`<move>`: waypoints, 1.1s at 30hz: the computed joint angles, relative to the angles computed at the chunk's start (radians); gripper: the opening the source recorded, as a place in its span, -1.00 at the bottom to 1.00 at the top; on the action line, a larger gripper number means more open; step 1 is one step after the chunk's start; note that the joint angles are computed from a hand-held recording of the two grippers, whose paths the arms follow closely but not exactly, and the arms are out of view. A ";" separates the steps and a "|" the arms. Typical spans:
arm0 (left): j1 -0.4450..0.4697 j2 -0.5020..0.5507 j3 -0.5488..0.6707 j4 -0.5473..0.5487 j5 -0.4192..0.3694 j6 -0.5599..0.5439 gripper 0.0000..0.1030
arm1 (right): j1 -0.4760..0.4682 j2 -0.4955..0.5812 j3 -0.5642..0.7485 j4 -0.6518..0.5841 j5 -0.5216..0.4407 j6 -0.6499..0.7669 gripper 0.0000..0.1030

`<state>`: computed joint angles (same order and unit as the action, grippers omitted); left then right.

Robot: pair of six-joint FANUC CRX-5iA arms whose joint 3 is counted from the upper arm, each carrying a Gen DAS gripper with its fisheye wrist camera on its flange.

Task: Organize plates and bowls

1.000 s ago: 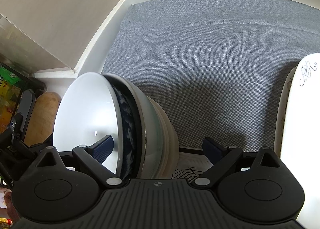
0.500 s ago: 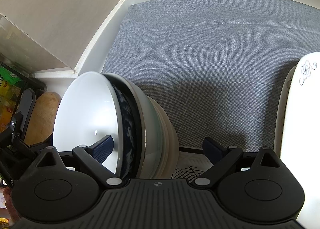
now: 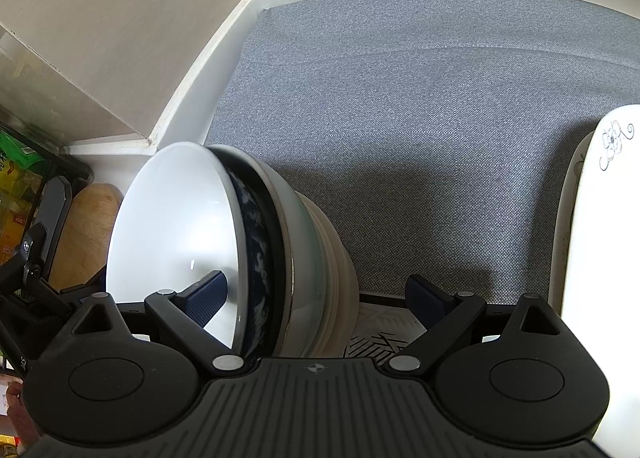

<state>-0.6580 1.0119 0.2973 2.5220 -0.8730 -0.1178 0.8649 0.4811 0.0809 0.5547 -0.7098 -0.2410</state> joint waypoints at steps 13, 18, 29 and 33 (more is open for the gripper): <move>0.002 0.004 0.002 -0.002 -0.003 0.001 0.99 | -0.003 0.004 0.011 -0.015 -0.007 0.029 0.86; 0.000 0.000 0.000 -0.001 0.000 0.001 0.99 | -0.003 -0.014 -0.028 0.009 0.027 -0.004 0.86; 0.000 0.000 0.000 -0.002 0.000 0.001 0.99 | -0.007 -0.043 -0.088 0.057 0.075 -0.050 0.86; 0.000 0.000 0.000 -0.002 0.000 0.001 0.99 | -0.008 -0.052 -0.109 0.076 0.090 -0.063 0.86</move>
